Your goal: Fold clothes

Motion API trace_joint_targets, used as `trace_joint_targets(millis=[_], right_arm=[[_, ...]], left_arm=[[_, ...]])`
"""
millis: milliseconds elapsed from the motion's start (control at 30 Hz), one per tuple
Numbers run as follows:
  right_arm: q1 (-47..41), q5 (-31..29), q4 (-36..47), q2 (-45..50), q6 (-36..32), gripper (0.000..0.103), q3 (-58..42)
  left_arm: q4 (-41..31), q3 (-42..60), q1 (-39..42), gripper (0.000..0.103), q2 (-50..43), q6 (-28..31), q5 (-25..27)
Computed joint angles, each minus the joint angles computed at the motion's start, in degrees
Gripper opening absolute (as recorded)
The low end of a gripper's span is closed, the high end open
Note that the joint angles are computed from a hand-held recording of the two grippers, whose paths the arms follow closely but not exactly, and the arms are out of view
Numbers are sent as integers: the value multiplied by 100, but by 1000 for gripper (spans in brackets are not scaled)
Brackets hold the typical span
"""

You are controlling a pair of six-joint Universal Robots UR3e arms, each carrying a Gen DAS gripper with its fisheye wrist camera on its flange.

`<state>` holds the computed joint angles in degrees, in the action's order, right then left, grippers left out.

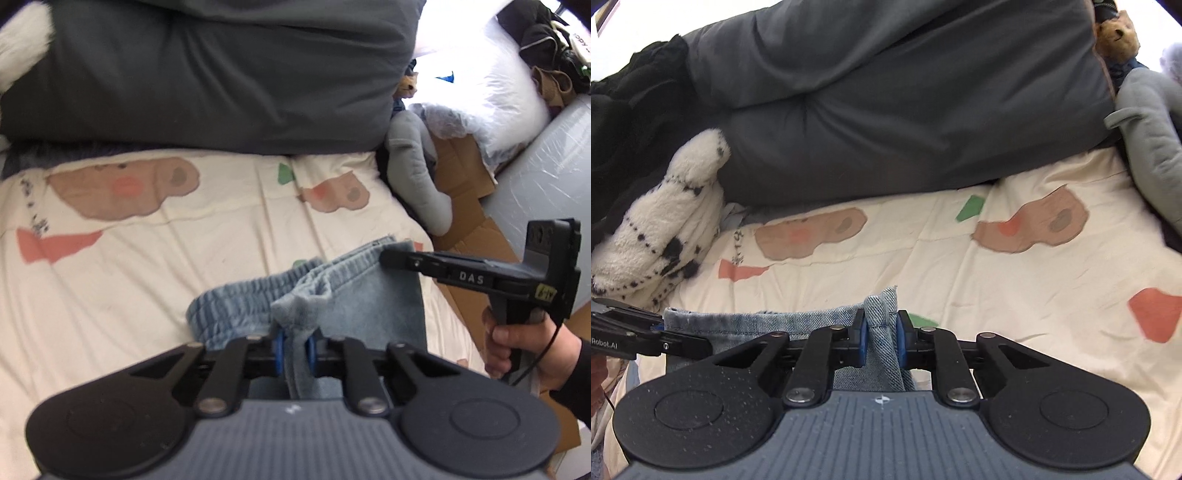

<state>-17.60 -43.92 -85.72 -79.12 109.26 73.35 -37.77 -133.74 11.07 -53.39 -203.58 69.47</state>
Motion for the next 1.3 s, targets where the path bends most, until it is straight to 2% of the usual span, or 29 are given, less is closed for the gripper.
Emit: trace_joint_targets(millis=[267,400,467,600,633,667,767,900,967,1133,1300], right_arm=[[116,-148,-206,253,319,15,-378],[303,-341,-759,328,633,15,-187],[472,-565,-1196,398,950,17,-11],[621,-823,-1961,357,1625,23,332],[565,-740,-2022,294,1680,29,411],[516,-691,-2094,206,1699,39,502],[376,-601,-2270,-116,1636,42,784],[134,-261,-1743,-608,1101,41,1054],[109,-247,-1592,-867,851,41,1279],[218,-421,-1737,-1304,666,38,1938],[428,-563,-2294,-1474,763,36,2486]], left_arm=[[244,183,187,12,-626,65,-117],[515,54,220,13,-1029,206,-39],[603,-9,250,17,-1245,246,-12],[227,66,413,22,-1039,367,-132],[118,148,332,26,-976,382,11],[11,233,247,30,-919,396,156],[-234,513,-27,31,-741,410,770],[-510,657,229,30,-364,479,501],[-600,736,337,21,-256,516,280],[-92,858,-256,18,-771,389,501],[396,716,-640,18,-1266,466,762]])
